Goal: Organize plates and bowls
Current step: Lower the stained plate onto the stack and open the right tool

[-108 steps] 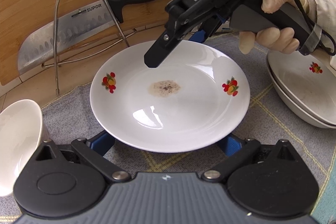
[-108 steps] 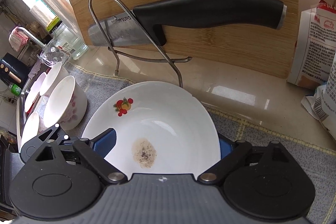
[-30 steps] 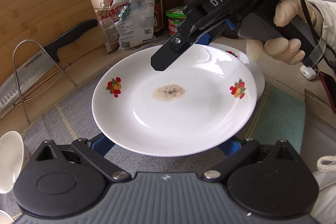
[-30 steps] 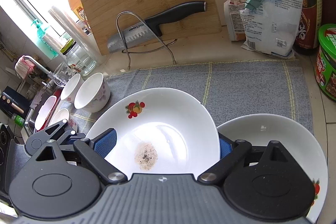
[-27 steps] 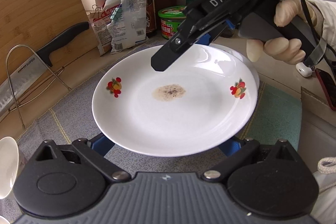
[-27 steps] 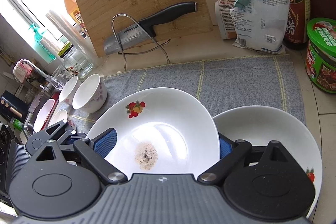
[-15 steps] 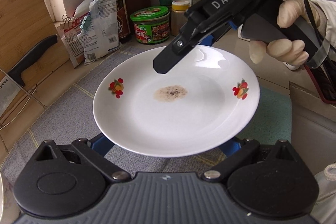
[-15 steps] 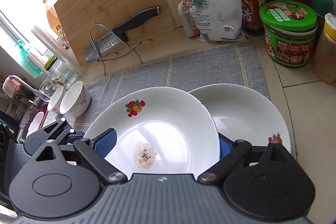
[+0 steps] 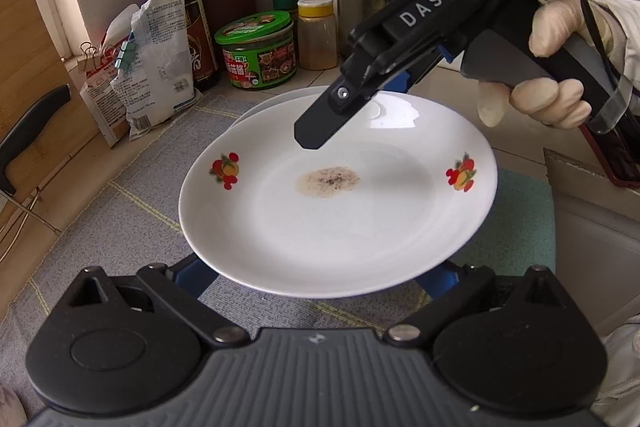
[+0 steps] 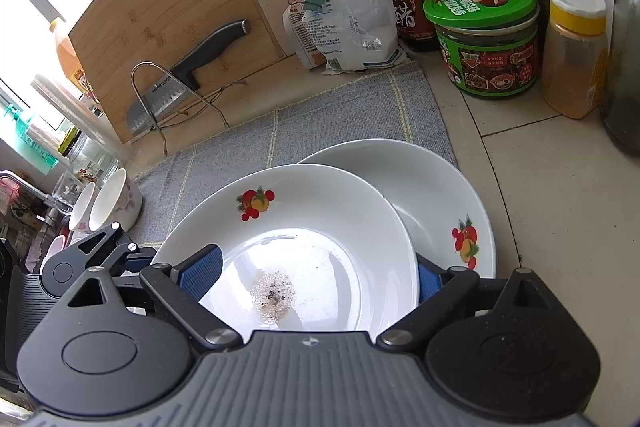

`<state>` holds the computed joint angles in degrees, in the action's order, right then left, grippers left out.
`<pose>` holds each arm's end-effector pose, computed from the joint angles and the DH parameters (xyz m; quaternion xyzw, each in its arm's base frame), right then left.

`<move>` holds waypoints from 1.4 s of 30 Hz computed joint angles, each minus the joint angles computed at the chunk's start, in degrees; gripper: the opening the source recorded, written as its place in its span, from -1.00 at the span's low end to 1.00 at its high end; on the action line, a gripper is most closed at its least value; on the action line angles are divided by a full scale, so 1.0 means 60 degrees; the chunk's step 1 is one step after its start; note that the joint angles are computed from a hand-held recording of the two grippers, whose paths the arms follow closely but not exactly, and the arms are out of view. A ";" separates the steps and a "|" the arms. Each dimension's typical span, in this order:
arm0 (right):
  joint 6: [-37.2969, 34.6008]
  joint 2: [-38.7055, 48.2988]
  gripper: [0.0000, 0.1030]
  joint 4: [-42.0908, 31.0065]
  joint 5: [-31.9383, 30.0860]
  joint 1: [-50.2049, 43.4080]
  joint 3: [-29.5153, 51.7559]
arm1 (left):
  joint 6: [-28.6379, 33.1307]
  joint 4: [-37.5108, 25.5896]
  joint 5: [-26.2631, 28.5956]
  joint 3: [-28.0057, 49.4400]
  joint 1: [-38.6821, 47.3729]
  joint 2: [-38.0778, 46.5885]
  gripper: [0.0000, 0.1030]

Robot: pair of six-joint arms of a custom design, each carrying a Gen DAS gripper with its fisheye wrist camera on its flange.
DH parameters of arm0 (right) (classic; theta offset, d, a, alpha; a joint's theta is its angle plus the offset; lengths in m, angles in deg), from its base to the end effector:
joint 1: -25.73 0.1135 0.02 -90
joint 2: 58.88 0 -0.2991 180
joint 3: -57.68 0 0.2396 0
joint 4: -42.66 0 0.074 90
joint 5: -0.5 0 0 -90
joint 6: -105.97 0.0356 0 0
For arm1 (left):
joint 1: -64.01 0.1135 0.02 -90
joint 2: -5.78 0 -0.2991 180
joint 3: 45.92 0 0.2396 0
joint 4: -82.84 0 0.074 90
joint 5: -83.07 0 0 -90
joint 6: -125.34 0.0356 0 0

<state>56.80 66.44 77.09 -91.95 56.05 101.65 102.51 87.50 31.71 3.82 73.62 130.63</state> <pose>0.2615 0.1547 0.0406 0.0774 0.9268 0.2297 0.2870 0.2862 0.0259 0.0315 0.4970 0.7881 -0.1561 0.3281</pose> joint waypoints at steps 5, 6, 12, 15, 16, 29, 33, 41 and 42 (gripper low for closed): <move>0.0098 0.0149 0.89 0.0132 -0.0005 -0.0084 -0.0035 | -0.0082 0.0068 -0.0062 0.0094 -0.0158 0.0085 0.96; 0.0105 0.0178 0.89 0.0140 -0.0005 -0.0103 -0.0036 | -0.0096 0.0082 -0.0062 0.0112 -0.0178 0.0105 0.96; 0.0178 0.0288 0.89 0.0176 -0.0030 -0.0203 -0.0050 | -0.0095 -0.0049 -0.0092 0.0293 -0.0294 0.0197 0.96; 0.0246 0.0306 0.89 0.0195 -0.0007 -0.0229 -0.0079 | -0.0034 0.0010 -0.0096 0.0331 -0.0334 0.0268 0.96; 0.0245 0.0298 0.89 0.0210 0.0001 -0.0234 -0.0101 | -0.0030 0.0000 -0.0094 0.0351 -0.0341 0.0290 0.96; 0.0455 0.0206 0.89 0.0352 0.0151 -0.0188 -0.0321 | 0.0189 -0.0388 -0.0138 0.0596 -0.0450 0.0389 0.96; 0.0477 0.0135 0.89 0.0287 0.0213 -0.0138 -0.0341 | 0.0348 -0.0600 -0.0097 0.0704 -0.0425 0.0409 0.96; 0.0581 0.0010 0.89 0.0275 0.0353 -0.0087 -0.0484 | 0.0537 -0.0527 -0.0045 0.0645 -0.0375 0.0395 0.96; 0.0597 -0.0012 0.89 0.0292 0.0374 -0.0078 -0.0530 | 0.0510 -0.0544 -0.0023 0.0660 -0.0371 0.0403 0.96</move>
<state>60.38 66.37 78.84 -89.71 55.59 98.47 105.57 84.24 31.57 7.79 71.39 133.04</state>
